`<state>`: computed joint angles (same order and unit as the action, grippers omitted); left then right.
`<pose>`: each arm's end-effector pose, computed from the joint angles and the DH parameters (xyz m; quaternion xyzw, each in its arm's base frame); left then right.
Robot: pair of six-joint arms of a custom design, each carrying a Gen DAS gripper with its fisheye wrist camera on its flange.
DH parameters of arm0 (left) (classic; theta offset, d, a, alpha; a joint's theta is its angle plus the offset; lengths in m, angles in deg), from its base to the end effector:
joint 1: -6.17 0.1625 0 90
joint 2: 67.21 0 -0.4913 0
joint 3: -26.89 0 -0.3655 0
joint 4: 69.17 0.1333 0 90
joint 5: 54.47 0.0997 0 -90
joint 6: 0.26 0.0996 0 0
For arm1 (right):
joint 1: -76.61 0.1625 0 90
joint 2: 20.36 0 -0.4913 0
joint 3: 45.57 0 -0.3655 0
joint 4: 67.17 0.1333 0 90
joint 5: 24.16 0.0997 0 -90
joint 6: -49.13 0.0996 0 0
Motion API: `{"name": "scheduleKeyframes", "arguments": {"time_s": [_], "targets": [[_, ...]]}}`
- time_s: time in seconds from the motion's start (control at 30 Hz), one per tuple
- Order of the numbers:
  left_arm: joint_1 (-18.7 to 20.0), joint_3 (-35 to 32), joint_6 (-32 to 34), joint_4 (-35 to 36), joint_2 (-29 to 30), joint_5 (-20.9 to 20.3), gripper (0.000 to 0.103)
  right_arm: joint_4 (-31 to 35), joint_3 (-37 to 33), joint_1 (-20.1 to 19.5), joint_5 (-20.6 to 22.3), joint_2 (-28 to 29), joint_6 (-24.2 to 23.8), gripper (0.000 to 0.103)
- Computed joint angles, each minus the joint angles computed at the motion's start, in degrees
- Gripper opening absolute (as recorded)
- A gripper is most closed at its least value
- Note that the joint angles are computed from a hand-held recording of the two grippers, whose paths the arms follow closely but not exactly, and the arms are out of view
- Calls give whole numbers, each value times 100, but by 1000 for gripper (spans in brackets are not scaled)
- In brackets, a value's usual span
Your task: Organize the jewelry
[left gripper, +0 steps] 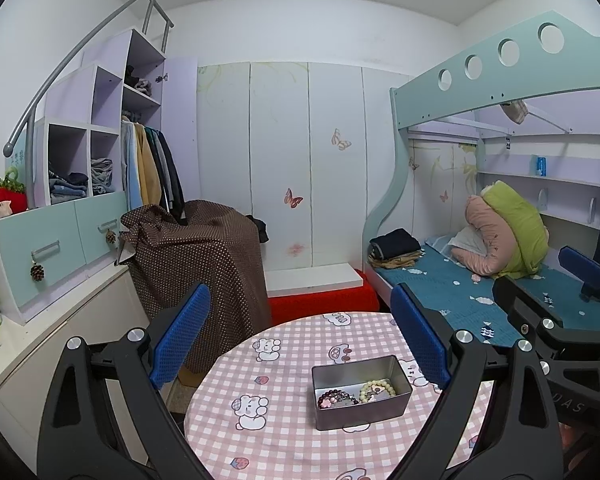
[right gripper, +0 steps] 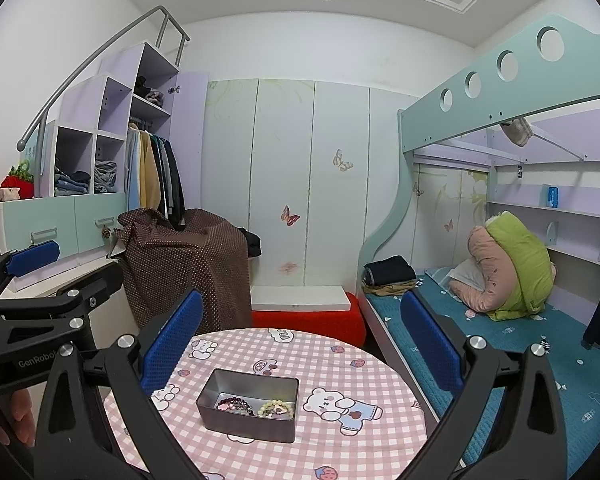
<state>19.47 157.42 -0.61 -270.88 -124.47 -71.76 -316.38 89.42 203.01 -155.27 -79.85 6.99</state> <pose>-0.4023 -0.3298 0.2645 0.3166 0.7184 -0.5561 0.2728 0.3076 -0.3030 0.3228 0.2601 -0.6882 0.6109 0.2925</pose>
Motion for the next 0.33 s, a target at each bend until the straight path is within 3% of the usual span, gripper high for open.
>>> {"name": "scheduleKeyframes", "arguments": {"time_s": [0.33], "targets": [[65,-35,-92,227,14,2,92,36,-13,-48,1,9,-14,96]]}}
